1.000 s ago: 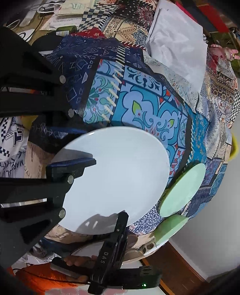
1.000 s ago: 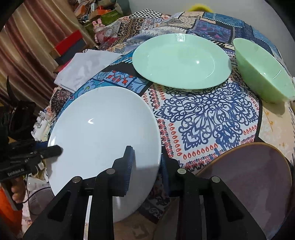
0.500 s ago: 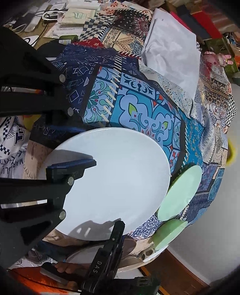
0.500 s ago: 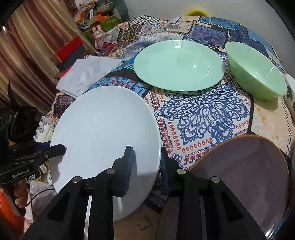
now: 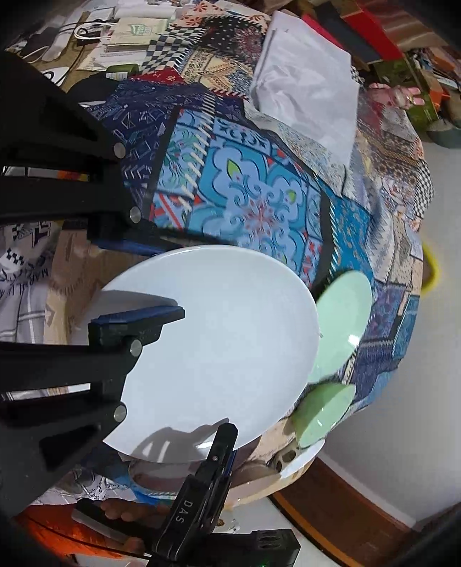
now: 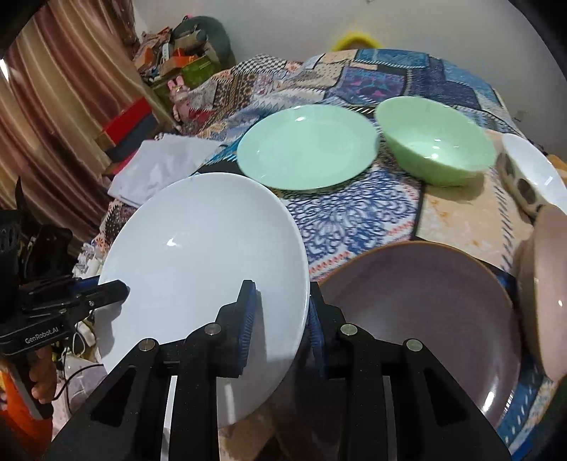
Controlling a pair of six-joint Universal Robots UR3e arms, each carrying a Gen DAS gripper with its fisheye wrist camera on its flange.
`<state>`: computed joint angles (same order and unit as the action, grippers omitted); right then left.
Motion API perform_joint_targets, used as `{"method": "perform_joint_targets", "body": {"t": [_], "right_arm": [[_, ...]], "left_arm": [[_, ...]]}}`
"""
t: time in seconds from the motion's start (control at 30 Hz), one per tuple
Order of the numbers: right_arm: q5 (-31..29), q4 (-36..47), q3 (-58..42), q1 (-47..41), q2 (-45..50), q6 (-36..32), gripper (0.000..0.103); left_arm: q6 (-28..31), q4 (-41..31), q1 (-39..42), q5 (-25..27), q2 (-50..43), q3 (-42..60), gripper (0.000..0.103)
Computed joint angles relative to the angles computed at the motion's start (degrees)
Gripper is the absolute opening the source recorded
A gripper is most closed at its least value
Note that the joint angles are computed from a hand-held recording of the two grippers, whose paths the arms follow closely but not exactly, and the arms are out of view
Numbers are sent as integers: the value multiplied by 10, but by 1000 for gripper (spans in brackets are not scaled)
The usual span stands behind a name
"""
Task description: Organize plates and bowls
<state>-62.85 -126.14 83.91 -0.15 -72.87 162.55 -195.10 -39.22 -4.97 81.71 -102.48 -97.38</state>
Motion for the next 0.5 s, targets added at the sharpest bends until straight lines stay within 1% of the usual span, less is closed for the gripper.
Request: {"method": "perform_joint_targets", "body": {"t": [0.17,0.5], "right_arm": [[6,-7,36,-30,-37,-7,26],[22,-11,107,-98,-102,-27,26]], "left_arm": [[-8,1,-31,6,-21,35,26],[-23,-24,-80,7,-88,129,27]]}}
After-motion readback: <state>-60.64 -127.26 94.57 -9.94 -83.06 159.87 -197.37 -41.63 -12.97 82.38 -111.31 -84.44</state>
